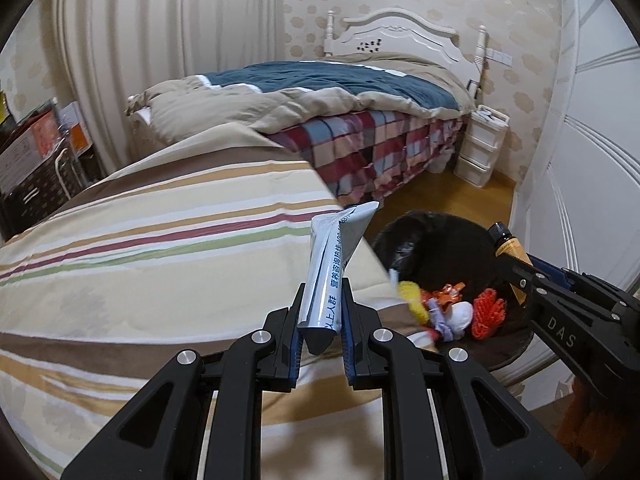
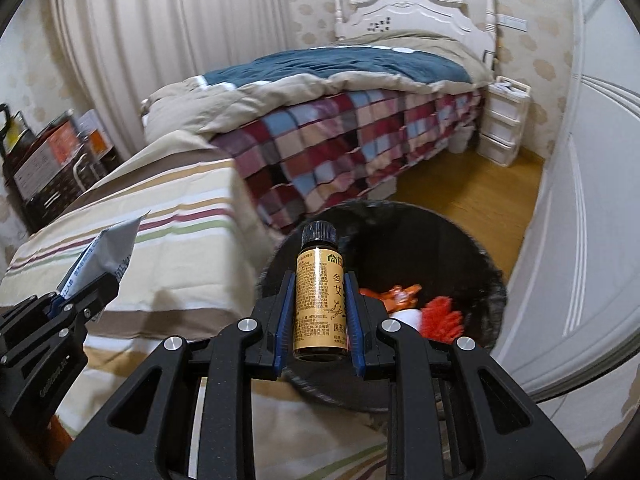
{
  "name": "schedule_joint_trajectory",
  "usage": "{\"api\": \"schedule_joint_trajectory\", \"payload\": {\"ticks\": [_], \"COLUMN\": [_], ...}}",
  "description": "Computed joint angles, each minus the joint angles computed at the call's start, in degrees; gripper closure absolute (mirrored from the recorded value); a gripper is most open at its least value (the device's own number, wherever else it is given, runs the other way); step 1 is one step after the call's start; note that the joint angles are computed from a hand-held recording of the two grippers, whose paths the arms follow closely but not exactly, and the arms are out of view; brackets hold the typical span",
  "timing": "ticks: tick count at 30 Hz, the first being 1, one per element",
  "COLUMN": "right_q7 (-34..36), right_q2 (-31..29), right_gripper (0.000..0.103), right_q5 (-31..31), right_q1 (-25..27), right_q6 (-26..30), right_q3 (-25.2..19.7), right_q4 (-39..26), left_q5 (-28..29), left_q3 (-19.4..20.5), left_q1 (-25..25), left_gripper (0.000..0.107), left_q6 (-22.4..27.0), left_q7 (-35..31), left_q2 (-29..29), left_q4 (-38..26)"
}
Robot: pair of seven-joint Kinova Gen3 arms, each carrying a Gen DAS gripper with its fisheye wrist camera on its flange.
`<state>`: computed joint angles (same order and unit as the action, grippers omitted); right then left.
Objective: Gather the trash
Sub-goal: 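Carry both items over the black bin and open both tools to drop them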
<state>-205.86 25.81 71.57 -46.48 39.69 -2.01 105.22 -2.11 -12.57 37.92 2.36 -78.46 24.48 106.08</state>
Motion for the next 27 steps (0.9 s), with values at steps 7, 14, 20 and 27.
{"api": "schedule_joint_trajectory", "payload": {"ticks": [7,14,20,27], "right_q7": [-1.6,-3.2,-4.2,-4.5], "right_q2": [-0.2,0.0,0.2,0.7], "right_gripper": [0.08,0.08,0.08,0.08], "right_q5": [1.2,2.3,2.8,3.2], "right_q1": [2.6,4.4,5.9,7.6], "right_q6": [-1.1,-2.2,-3.2,-4.7], "right_q3": [0.7,1.0,1.3,1.7], "right_q4": [1.9,2.8,3.3,3.3], "left_q5": [-0.7,-2.7,-4.9,-7.4], "left_q3": [-0.3,0.2,0.1,0.7], "left_q1": [2.7,3.9,4.9,5.3], "left_gripper": [0.09,0.09,0.09,0.09], "left_q6": [1.7,4.3,6.2,8.6], "left_q7": [0.2,2.0,4.3,6.6], "left_q2": [3.1,6.3,8.4,10.5], "left_q4": [-4.4,-9.3,-12.5,-16.0]}}
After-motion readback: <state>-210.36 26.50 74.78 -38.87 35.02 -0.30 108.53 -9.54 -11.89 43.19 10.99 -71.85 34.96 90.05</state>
